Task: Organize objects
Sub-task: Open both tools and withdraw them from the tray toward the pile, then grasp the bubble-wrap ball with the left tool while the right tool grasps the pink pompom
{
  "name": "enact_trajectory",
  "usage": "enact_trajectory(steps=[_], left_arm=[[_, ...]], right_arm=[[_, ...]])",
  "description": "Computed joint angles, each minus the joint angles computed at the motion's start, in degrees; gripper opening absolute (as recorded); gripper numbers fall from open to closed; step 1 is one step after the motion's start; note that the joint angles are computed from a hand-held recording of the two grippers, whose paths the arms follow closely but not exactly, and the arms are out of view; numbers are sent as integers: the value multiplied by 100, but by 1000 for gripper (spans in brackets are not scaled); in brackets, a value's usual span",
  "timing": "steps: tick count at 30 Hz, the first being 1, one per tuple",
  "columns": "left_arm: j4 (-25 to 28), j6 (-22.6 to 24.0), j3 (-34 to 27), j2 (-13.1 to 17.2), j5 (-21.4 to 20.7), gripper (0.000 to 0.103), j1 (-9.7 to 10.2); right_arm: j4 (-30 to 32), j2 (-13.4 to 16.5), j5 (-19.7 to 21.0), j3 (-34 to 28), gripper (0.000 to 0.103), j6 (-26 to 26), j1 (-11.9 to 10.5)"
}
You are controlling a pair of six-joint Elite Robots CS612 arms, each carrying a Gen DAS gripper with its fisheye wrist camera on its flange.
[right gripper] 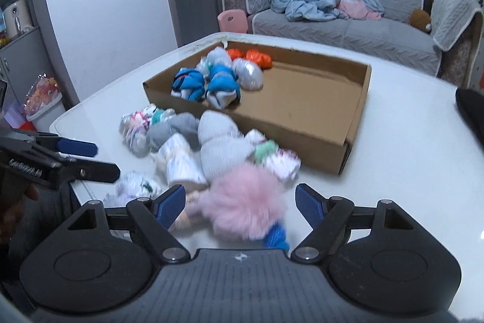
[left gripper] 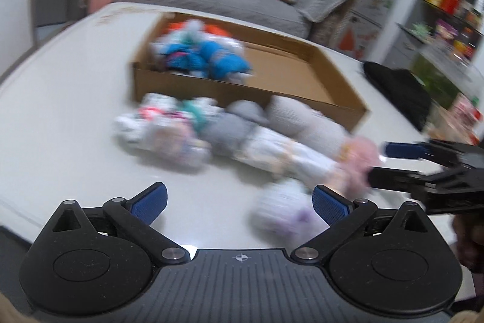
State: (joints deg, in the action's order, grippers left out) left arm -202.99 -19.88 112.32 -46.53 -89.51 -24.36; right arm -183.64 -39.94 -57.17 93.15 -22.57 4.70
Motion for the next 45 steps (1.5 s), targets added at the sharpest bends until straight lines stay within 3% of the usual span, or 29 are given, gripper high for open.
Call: enact_trajectory(steps=[6,13,18,30,36,40,45], left_arm=[[59,417,-207,192,-32,102,-154],[90,318,-234,253,-76,102,-62],[-24,218,-247,293,-249,103,65],[-136,368,-163,285,-310,103,108],[-237,631,-83,286,-150,103,52],[-211,1248,-35,306,487,102,-174],[-328,1517,-79,368,550,92,-240]], right_arm=[[-97,165,13,-141,76,193,9],[13,233,78,-119,50,432,-93],[-137,240,85,-52,51,586,-182],[-225,275,-116,-81,57,552,-151],[-243,274,-130,-77,58,520,-142],[-274,279,-125,-70,60,519,-142],[-304,278,-95,-57,60,515,-141]])
